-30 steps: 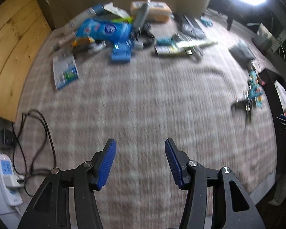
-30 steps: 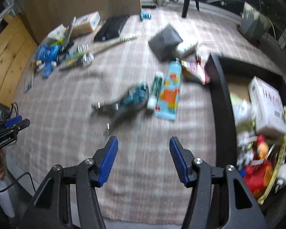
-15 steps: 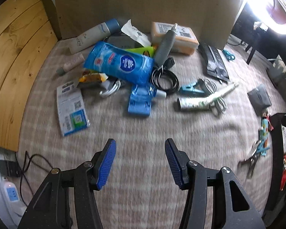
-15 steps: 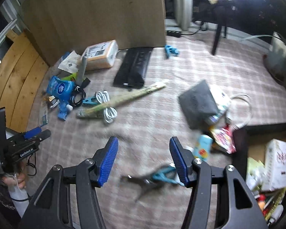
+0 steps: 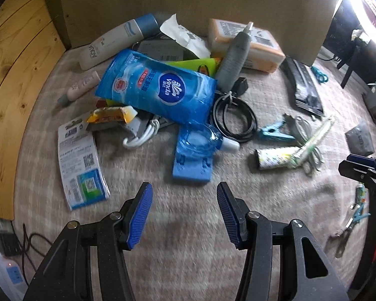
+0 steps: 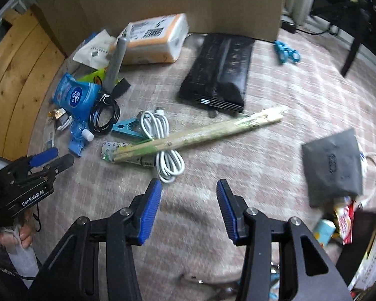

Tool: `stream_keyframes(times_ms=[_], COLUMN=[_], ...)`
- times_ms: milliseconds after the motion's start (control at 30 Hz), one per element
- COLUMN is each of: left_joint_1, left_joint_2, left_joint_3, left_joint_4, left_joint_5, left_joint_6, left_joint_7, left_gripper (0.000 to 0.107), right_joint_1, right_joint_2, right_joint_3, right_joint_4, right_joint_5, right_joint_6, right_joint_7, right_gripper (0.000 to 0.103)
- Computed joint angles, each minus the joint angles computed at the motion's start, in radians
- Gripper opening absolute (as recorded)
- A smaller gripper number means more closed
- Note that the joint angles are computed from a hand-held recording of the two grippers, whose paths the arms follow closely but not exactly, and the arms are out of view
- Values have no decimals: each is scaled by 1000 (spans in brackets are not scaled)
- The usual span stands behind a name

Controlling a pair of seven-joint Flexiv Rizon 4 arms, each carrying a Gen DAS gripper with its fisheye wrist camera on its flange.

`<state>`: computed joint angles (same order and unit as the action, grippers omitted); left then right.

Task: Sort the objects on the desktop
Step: 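Grasp the blue plastic phone stand with the left gripper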

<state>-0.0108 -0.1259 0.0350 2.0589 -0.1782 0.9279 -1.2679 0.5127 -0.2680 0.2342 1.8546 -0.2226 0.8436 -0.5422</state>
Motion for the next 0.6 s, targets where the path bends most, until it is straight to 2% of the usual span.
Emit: stream_keyframes(times_ms=[300,433,500,600], left_joint_1=[-15,-14,-16,-20], left_joint_2=[-65,-80,-90,-94], left_joint_3=[-3,-11,-14,-19], left_joint_4=[-49,-60,-73,-78], left_joint_5=[73,52,50,44], left_joint_6=[20,29,23,27], left_joint_7=[-14,-4,1,18], left_gripper=[52,52,52,42], right_joint_1=[5,5,4,1], right_joint_2=[-86,-105,-117,-126], right_joint_3=[-7,-14,-13,-10], right_joint_4=[-87,-113,-130,-145], right_joint_5=[6,9,16,32], right_joint_6=[-49,-57,-67,-64], right_joint_7=[-92,-111,-128,-150], right_gripper=[45,45,42,37])
